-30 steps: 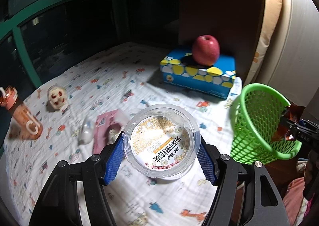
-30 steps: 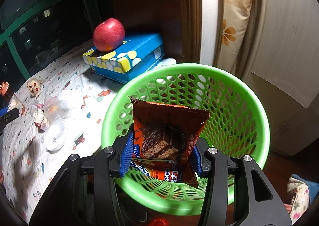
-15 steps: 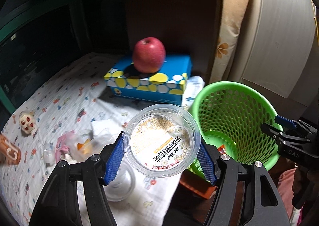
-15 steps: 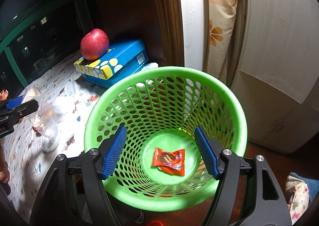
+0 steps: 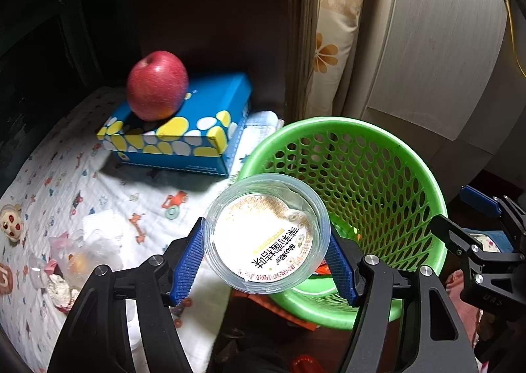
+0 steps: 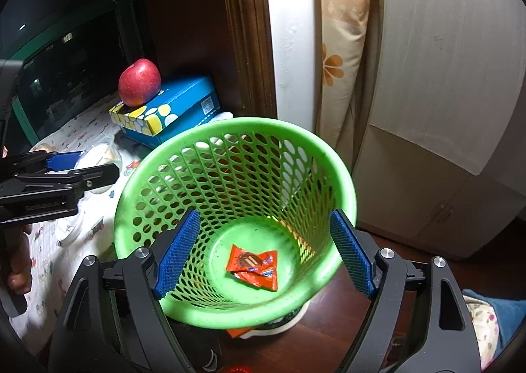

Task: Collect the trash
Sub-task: 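Carry the plastic tub over the green wastebasket and open the left tool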

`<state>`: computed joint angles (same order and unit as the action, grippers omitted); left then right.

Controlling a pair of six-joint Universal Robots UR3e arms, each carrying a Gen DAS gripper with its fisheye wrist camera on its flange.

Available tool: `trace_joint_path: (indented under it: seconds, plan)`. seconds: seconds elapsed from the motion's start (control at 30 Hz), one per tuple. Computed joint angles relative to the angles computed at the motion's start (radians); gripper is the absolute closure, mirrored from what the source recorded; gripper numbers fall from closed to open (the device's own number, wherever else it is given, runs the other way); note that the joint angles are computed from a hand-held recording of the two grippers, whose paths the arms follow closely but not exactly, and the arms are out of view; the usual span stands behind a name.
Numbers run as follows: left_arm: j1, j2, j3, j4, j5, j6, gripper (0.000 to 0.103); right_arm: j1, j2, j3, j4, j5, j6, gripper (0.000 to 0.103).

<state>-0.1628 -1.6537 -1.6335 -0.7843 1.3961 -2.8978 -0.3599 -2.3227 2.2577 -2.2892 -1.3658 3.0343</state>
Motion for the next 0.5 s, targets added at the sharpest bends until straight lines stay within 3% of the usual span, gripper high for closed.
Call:
trace_joint_path:
  seconds: [0.13, 0.37, 0.5]
  plan:
    - [-0.032, -0.047, 0.040, -0.018, 0.005, -0.017, 0.036, -0.104, -0.085, 0.022, 0.083, 0.074, -0.056, 0.022]
    - [-0.066, -0.081, 0.071, -0.020, 0.007, -0.042, 0.021, -0.261, -0.201, 0.023, 0.250, 0.182, -0.156, 0.022]
    - [-0.063, -0.060, 0.053, -0.008, 0.009, -0.049, 0.020, -0.285, -0.224, 0.017, 0.290, 0.204, -0.175, 0.022]
